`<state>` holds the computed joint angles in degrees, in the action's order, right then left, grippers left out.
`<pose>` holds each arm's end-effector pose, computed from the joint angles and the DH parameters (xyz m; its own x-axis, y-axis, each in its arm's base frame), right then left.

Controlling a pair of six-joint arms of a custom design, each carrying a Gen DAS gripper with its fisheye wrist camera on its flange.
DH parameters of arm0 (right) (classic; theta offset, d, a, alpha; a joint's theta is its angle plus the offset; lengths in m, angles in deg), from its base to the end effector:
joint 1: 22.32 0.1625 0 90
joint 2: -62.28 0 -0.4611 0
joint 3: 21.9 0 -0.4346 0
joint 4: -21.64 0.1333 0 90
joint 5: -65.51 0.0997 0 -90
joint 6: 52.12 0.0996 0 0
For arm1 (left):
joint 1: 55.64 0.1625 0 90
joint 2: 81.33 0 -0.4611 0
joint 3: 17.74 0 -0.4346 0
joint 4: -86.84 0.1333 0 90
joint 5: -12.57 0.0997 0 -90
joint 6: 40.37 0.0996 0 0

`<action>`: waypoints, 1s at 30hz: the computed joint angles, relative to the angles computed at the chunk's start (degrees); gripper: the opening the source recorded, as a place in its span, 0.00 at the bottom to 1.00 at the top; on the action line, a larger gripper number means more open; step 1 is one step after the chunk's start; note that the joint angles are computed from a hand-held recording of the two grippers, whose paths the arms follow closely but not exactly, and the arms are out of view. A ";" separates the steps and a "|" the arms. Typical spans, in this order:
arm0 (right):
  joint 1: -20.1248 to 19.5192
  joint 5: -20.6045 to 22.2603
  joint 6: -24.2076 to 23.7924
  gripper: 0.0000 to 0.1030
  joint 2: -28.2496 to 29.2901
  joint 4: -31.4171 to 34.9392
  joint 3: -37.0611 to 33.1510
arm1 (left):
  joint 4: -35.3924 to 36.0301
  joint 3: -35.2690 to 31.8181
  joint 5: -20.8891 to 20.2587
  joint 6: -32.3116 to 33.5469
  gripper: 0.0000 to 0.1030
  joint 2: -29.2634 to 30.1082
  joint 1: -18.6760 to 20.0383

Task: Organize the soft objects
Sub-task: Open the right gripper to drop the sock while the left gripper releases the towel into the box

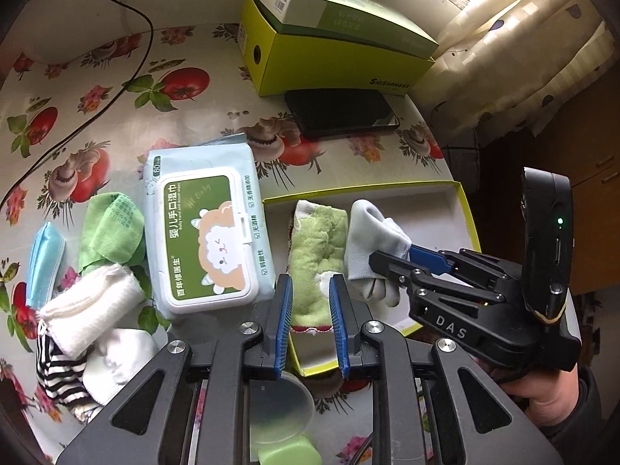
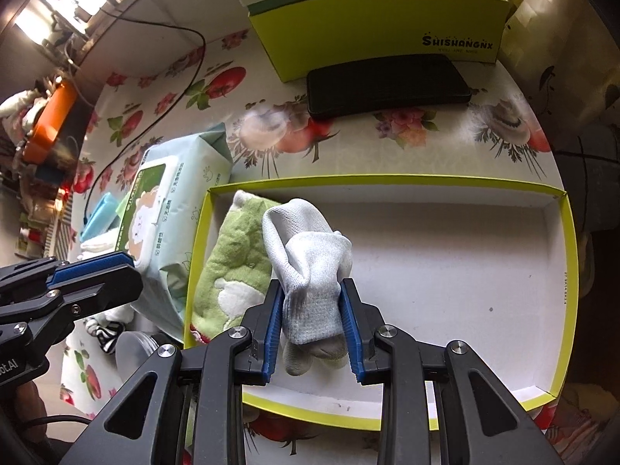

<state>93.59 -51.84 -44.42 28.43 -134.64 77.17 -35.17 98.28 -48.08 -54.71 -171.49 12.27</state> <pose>0.3699 -0.5612 -0.0618 -0.8539 -0.2565 0.4527 -0.3254 0.9422 -0.0799 -0.0186 -0.5301 0.3584 -0.8942 0.0423 -0.4456 0.1573 0.9617 -0.2245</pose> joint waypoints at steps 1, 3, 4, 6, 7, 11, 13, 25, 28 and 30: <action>-0.10 -0.16 0.53 0.27 -0.02 -0.09 -0.09 | 0.04 0.06 0.31 -0.09 0.20 -0.32 0.03; -0.48 -0.10 1.89 0.28 0.18 0.06 -0.51 | 0.07 0.10 0.49 -0.33 0.20 -0.68 0.22; -0.62 0.00 2.55 0.29 0.29 -0.11 -0.59 | 0.20 0.16 0.58 -0.53 0.20 -0.88 0.28; -0.93 0.15 4.15 0.38 0.59 0.79 -1.13 | 0.46 0.30 0.93 -0.80 0.20 -1.44 0.30; -1.03 0.18 4.85 0.43 0.58 1.85 -1.44 | 0.63 0.34 1.09 -0.91 0.20 -1.74 0.25; 0.14 -1.46 4.42 0.53 0.18 0.87 -0.43 | 0.81 0.60 1.79 -1.08 0.20 -3.05 0.14; 0.86 -2.15 4.09 0.53 -0.56 -0.50 0.98 | 0.92 0.76 2.20 -1.14 0.20 -3.78 0.12; 1.91 -2.05 6.96 0.53 -1.10 7.16 4.84 | 3.11 1.79 3.07 -2.29 0.20 -7.69 0.94; 2.34 -1.56 6.85 0.53 -1.35 7.93 5.34 | 3.71 2.28 2.94 -2.61 0.20 -8.69 0.97; 2.57 -0.72 5.18 0.53 -1.52 8.05 5.73 | 4.07 2.62 2.90 -2.69 0.20 -9.40 0.84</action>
<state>96.16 -52.55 -39.25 26.90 -126.58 82.90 -31.10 100.90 -45.18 -57.40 -180.89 13.10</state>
